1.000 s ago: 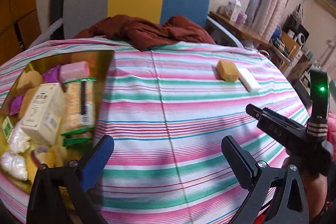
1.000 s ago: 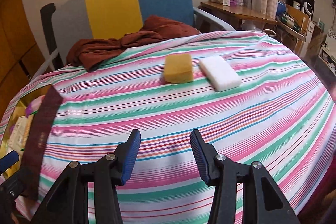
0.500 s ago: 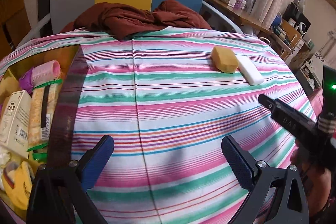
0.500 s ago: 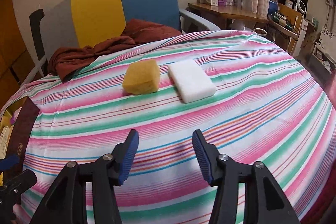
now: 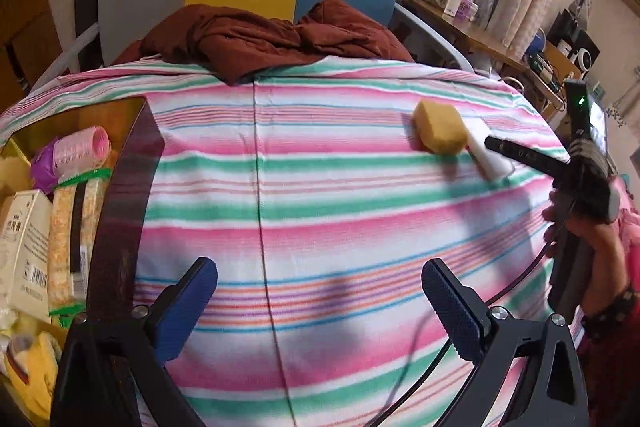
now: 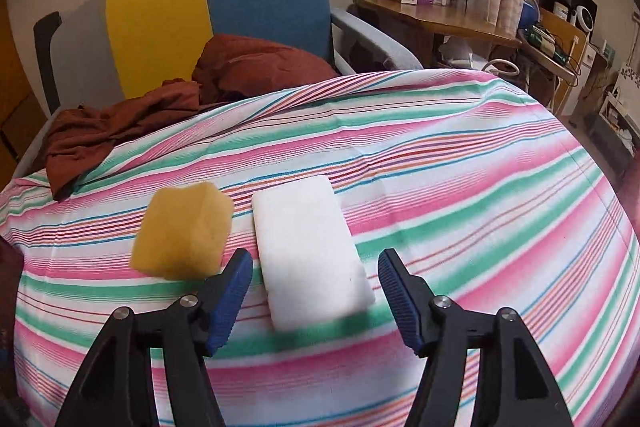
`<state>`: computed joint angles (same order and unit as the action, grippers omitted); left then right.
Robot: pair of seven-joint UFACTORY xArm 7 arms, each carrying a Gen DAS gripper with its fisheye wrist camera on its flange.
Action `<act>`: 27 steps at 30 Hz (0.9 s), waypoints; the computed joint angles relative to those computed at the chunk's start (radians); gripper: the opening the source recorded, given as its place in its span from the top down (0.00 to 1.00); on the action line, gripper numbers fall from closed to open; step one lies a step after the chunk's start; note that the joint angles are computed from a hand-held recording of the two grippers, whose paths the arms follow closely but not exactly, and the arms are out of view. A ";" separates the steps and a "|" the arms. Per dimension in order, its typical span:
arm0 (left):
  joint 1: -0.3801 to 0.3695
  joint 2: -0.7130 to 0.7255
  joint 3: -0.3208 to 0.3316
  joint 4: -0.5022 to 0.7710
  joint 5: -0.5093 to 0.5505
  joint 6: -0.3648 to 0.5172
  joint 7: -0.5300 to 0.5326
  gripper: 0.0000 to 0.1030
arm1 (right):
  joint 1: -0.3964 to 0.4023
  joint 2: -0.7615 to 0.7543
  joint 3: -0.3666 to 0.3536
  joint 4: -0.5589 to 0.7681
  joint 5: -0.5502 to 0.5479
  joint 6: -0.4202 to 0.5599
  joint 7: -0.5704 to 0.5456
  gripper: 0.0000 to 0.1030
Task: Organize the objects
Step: 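Grasp the white foam block with the right tool while the left tool grasps the yellow sponge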
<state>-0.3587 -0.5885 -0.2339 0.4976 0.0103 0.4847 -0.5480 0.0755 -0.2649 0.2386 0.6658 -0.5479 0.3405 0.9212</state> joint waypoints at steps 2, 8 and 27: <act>0.008 0.026 -0.004 0.021 0.005 -0.006 -0.005 0.00 | -0.003 0.034 0.006 0.019 -0.022 0.012 -0.004 0.36; 0.005 0.121 -0.016 0.084 0.020 -0.048 -0.005 0.00 | 0.011 0.079 -0.022 0.020 -0.070 -0.005 0.024 0.36; -0.074 0.698 0.000 0.603 0.324 -0.046 -0.191 0.00 | -0.125 -0.133 0.126 -0.153 -0.051 -0.020 0.252 0.40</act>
